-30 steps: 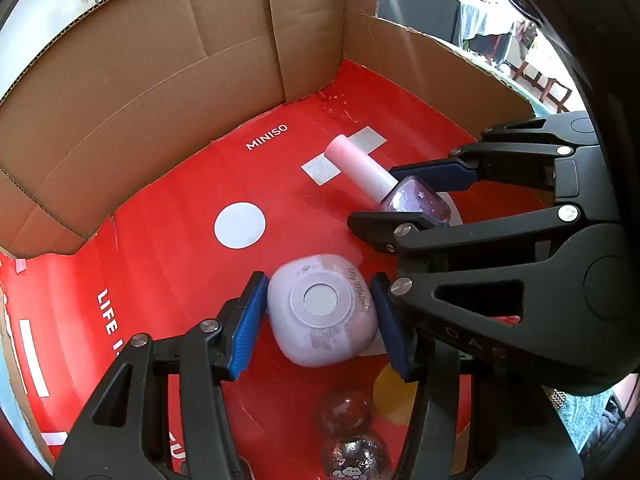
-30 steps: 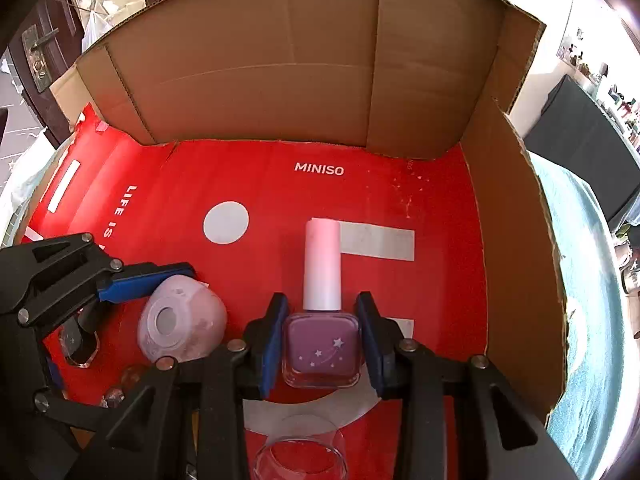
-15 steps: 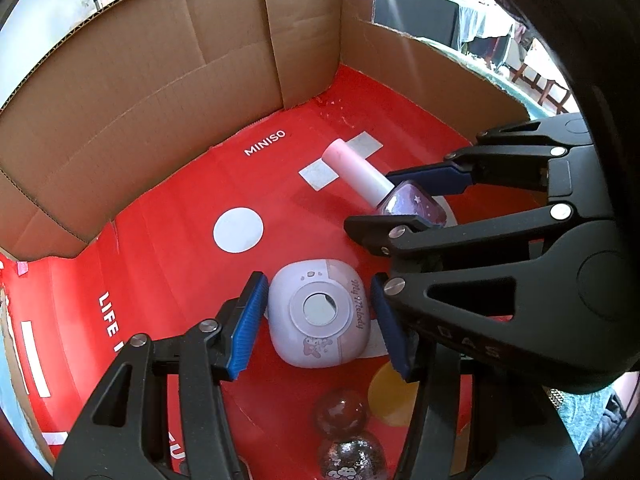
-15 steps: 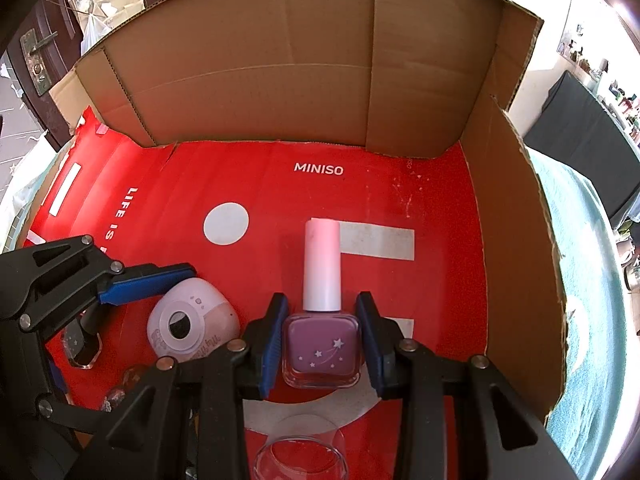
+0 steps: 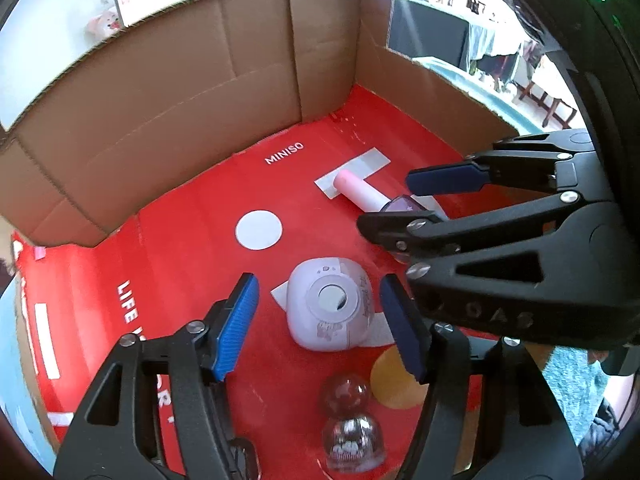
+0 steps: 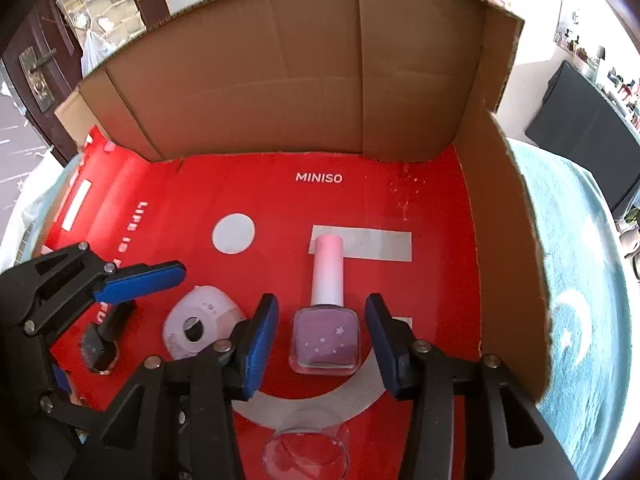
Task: Organize rigid objects
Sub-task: 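Open the left tool on the box floor while the right tool releases the polish bottle, then lift both tools out of the box back over the table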
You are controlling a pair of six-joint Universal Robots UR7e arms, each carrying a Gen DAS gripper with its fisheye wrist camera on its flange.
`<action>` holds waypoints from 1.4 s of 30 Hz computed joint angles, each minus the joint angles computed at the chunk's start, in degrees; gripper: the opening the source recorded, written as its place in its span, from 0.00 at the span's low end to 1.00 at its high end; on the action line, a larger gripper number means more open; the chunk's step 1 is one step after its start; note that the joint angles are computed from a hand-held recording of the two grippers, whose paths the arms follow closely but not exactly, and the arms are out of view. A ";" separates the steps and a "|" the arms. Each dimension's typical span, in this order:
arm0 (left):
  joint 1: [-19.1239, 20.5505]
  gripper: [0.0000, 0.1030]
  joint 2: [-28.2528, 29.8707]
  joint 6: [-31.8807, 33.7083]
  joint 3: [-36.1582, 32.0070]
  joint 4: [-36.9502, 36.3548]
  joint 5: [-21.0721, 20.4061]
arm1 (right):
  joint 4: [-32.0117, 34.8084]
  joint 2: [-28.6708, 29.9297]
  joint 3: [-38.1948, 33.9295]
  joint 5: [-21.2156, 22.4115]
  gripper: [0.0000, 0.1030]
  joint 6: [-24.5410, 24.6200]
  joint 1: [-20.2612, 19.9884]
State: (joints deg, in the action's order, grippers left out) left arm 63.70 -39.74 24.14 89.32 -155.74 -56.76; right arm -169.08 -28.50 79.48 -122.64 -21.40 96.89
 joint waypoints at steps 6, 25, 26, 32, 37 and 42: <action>-1.21 0.67 -3.74 -1.15 5.06 -4.33 -0.45 | -2.47 -3.17 4.26 1.55 0.56 0.44 0.71; -6.98 0.88 -15.98 -0.36 29.79 -43.30 0.79 | -31.18 -17.67 31.22 9.15 0.96 -8.05 4.96; -7.63 0.89 -16.34 0.32 31.33 -46.24 1.13 | -33.98 -18.18 33.12 8.98 0.97 -9.61 5.46; -11.07 0.93 -18.25 -0.44 39.30 -57.94 2.40 | -48.61 -19.23 41.66 11.82 1.00 -14.52 6.77; -14.21 0.94 -17.46 0.57 45.13 -68.28 6.34 | -58.59 -18.56 48.03 15.02 1.00 -15.83 6.67; -14.57 0.97 -15.46 -1.24 49.15 -74.22 8.36 | -68.85 -15.38 52.67 16.31 1.00 -15.87 5.28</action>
State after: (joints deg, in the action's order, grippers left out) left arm 49.13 -55.20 22.90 138.48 -229.95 -48.40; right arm -237.93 -43.88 132.15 -106.33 -37.27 102.17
